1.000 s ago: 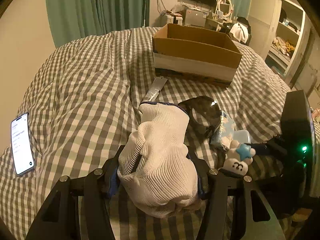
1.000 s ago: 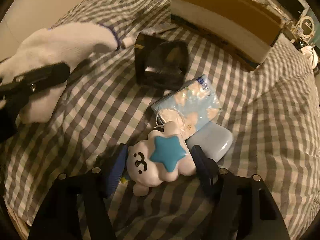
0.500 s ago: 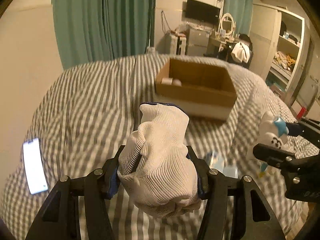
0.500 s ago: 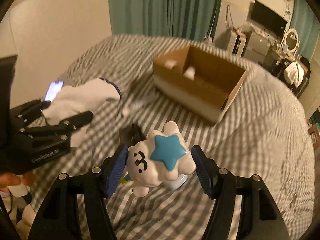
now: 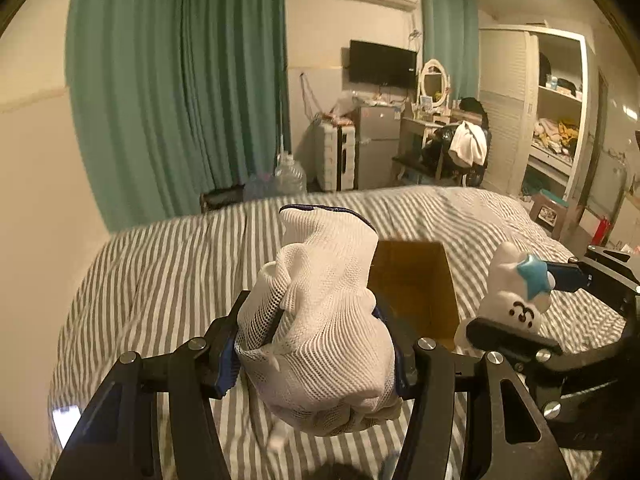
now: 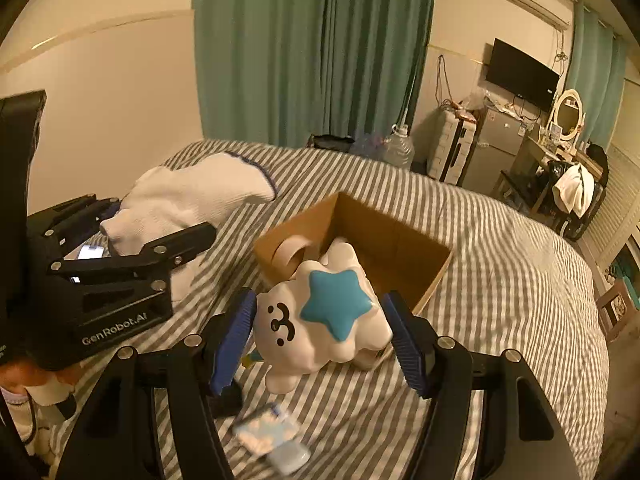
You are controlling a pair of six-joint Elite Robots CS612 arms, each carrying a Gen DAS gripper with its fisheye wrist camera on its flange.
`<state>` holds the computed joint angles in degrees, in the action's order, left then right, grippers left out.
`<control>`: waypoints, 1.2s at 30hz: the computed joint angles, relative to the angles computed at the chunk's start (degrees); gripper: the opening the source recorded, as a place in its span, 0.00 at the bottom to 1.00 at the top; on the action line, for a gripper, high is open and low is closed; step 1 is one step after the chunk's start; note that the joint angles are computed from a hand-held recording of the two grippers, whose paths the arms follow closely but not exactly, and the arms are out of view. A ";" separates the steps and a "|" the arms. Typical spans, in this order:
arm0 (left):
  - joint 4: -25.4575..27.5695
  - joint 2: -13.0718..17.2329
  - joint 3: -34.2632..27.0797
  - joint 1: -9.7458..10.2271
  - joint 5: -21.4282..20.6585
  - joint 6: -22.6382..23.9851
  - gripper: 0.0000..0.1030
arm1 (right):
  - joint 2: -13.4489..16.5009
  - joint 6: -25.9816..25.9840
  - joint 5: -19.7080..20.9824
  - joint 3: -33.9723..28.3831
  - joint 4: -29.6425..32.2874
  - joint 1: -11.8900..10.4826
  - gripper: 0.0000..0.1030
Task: Organize objects
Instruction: 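Carry the glove and figurine with both tools over the cardboard box, then open both tools to drop the glove and figurine into the box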
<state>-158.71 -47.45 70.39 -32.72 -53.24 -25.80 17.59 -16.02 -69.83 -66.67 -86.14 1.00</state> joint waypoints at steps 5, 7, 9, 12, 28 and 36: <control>2.93 5.45 -9.26 1.60 -0.68 3.63 0.57 | -3.13 1.22 -0.48 8.16 -5.63 -0.52 0.63; 4.39 7.63 -12.66 2.26 -1.92 4.37 0.57 | -4.58 1.94 -0.91 12.32 -8.04 -0.66 0.63; 6.18 10.21 -16.34 2.89 -2.51 5.77 0.57 | -5.90 2.43 -1.11 16.15 -9.92 -0.79 0.63; 8.10 13.32 -20.29 3.41 -2.74 7.54 0.57 | -7.94 3.48 -1.04 22.57 -13.65 -0.90 0.63; 19.18 21.76 -31.84 5.37 -10.07 6.91 0.57 | -14.45 4.75 -0.64 44.43 -21.91 -0.82 0.63; 18.94 19.51 -28.63 5.06 -10.77 6.62 0.74 | -11.50 7.00 0.33 37.94 -20.26 -0.96 0.68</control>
<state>-139.77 -27.94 41.76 -27.66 -64.02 -19.18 6.09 -9.02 -69.50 -28.73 -106.40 0.04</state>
